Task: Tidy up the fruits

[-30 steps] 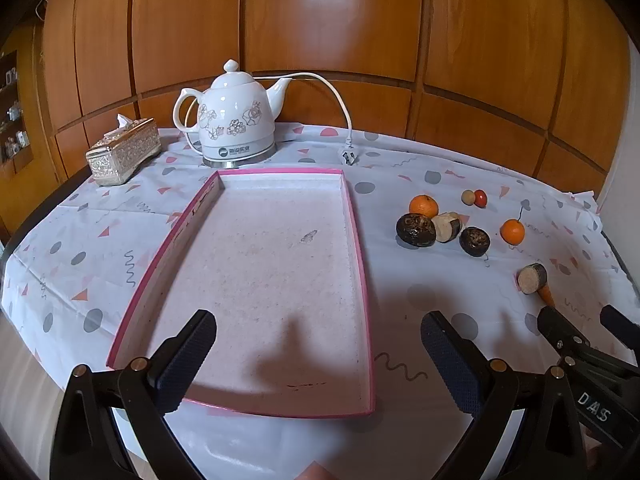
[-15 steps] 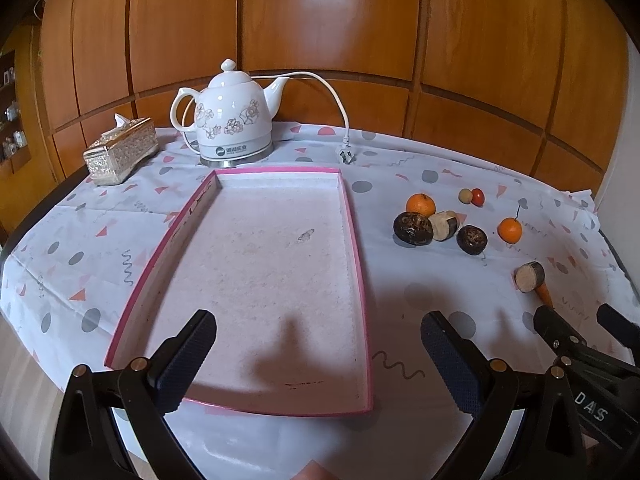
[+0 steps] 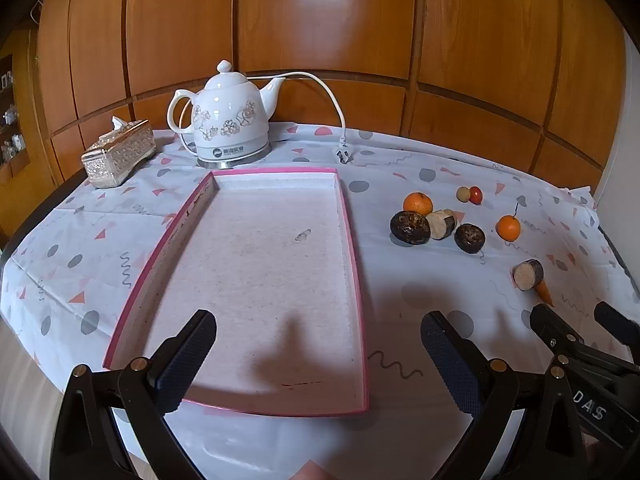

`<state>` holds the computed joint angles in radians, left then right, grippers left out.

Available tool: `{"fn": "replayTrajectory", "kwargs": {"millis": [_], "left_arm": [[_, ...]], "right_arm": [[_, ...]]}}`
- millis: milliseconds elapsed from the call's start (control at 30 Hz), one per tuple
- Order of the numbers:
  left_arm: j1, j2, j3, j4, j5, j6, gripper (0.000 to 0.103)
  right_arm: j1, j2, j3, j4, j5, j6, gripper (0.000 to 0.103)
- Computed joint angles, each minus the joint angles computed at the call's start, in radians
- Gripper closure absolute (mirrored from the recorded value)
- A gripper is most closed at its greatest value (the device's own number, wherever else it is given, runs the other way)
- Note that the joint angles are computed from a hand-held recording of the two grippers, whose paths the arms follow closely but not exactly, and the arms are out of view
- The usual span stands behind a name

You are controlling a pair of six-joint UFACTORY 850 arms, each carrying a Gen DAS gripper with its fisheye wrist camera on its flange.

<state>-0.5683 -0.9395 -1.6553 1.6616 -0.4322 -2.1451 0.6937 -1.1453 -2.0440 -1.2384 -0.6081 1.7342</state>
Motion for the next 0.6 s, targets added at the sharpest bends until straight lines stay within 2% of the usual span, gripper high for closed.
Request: {"fn": "replayTrajectory", "kwargs": {"millis": [600], "left_arm": [[-0.004, -0.007, -0.012, -0.02, 0.001, 0.033, 0.0]], "right_arm": [[-0.008, -0.005, -0.003, 0.019, 0.02, -0.012, 0.004]]}}
